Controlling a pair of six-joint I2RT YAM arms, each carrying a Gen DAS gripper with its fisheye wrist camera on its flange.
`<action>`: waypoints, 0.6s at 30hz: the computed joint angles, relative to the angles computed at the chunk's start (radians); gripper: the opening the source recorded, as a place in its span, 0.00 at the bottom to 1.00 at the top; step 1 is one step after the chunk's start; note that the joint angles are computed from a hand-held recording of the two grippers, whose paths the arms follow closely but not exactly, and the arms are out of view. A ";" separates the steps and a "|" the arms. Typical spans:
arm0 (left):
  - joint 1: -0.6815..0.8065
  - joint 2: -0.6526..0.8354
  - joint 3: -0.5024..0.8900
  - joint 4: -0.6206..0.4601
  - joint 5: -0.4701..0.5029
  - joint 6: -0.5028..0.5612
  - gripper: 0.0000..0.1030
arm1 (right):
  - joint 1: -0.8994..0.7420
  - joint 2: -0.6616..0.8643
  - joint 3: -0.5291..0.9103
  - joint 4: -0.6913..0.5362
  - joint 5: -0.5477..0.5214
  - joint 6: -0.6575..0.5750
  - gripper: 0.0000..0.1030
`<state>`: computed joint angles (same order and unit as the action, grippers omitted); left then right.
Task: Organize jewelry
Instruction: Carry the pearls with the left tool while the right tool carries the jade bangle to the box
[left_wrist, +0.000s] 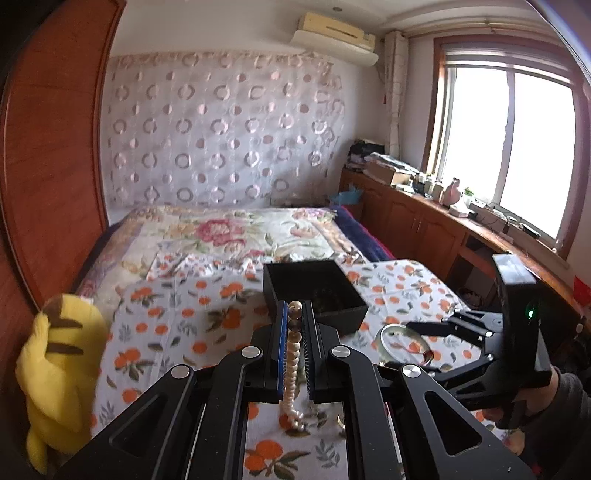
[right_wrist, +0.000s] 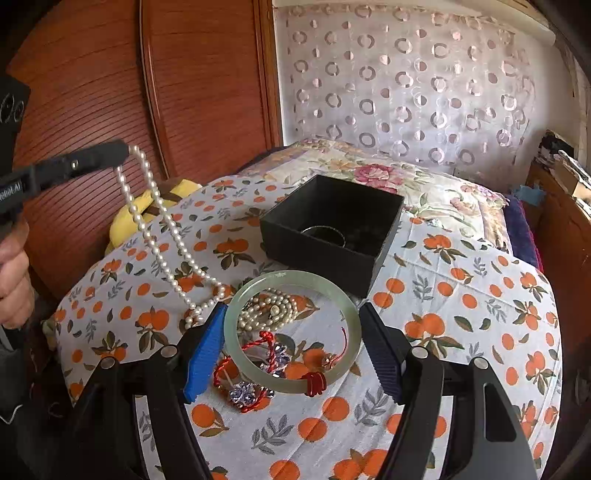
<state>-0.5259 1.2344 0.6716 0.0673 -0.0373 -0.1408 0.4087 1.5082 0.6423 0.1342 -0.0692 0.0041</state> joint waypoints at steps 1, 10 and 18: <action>-0.002 0.005 0.011 -0.002 -0.003 0.005 0.07 | -0.003 -0.003 0.001 -0.002 0.000 -0.001 0.72; -0.021 0.050 0.152 -0.053 -0.012 0.037 0.07 | -0.037 -0.033 0.024 -0.025 -0.012 -0.009 0.72; -0.044 0.121 0.314 -0.100 -0.054 0.088 0.07 | -0.076 -0.030 0.056 -0.044 -0.027 -0.027 0.72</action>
<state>-0.5703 1.3554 0.9856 -0.0324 -0.0910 -0.0531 0.3330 1.4787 0.6987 0.0903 -0.0961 -0.0228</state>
